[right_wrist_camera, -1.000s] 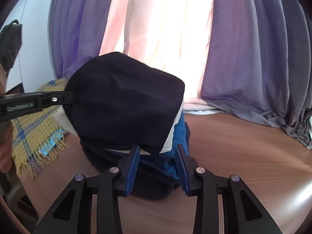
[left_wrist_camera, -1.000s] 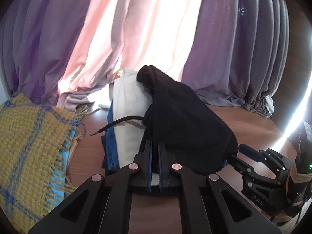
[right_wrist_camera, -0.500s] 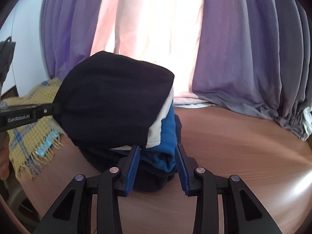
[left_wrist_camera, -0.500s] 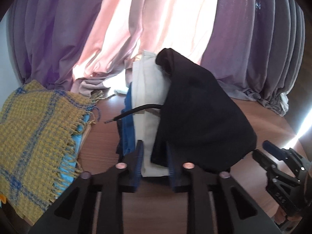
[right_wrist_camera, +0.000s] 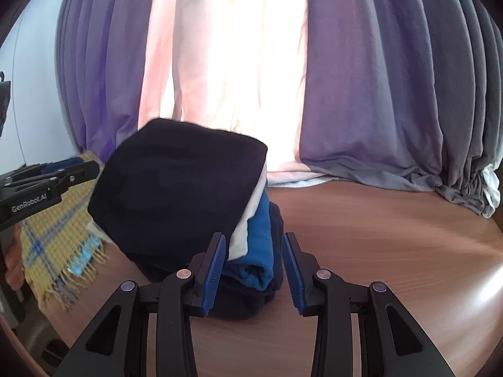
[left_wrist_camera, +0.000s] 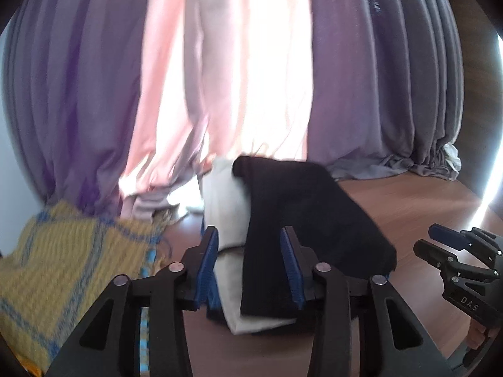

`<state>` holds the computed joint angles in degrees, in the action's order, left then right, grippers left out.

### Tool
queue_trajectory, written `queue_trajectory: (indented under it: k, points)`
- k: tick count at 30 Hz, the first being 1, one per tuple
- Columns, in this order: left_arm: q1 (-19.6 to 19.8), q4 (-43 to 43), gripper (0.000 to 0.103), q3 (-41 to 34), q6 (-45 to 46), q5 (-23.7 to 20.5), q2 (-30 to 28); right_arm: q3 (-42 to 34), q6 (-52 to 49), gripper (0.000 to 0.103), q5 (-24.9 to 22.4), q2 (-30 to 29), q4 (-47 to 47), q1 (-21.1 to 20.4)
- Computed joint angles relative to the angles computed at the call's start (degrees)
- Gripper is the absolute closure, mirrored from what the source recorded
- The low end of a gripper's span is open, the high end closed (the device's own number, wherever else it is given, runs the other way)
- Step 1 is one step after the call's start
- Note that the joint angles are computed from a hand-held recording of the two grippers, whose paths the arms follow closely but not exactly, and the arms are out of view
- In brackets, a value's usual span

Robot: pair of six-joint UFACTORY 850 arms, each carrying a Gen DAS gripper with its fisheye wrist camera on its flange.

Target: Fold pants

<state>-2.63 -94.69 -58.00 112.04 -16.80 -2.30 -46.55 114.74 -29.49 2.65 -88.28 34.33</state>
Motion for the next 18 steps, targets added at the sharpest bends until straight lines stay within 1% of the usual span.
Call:
queue_trajectory:
  k: [1, 2, 4, 7, 9, 10, 13, 15, 16, 18]
  points:
    - [-0.1, -0.6, 0.061, -0.7, 1.3, -0.6, -0.5, 0.0, 0.6, 0.065, -0.4, 0.0, -0.6, 0.1]
    - [-0.1, -0.4, 0.061, -1.9, 1.9, -1.5, -1.2, -0.3, 0.6, 0.06, -1.0, -0.1, -0.7, 0.2]
    - [0.0, 1.8, 0.061, -4.3, -0.3, -2.5, -2.6, -1.1, 0.6, 0.057, -1.3, -0.5, -1.0, 0.0]
    - [0.9, 11.0, 0.061, -9.6, -11.4, -6.0, -5.5, -3.5, 0.9, 0.057, -0.2, -1.9, -1.4, -1.0]
    - [1.5, 19.5, 0.061, -14.1, -22.2, -9.6, -8.0, -5.1, 1.6, 0.057, 0.6, -2.7, -2.8, -1.7]
    - [2.0, 23.4, 0.061, -16.6, -27.2, -12.1, -9.5, -6.1, 1.9, 0.057, 1.1, -3.2, -3.8, -2.1]
    - [2.7, 31.7, 0.061, -23.6, -39.5, -17.9, -14.1, -11.1, -3.7, 0.057, 3.7, -5.7, -1.9, -3.9]
    - [2.9, 36.8, 0.061, -28.5, -47.7, -21.3, -17.5, -14.0, -8.8, 0.057, 5.6, -7.4, 1.3, -5.1]
    - [3.0, 38.9, 0.061, -30.9, -51.3, -23.0, -19.1, -15.9, -10.9, 0.057, 7.2, -8.5, 2.8, -6.0]
    - [3.1, 43.1, 0.065, -36.1, -58.8, -26.9, -22.6, -18.5, -15.1, 0.057, 9.8, -10.1, 6.4, -7.5]
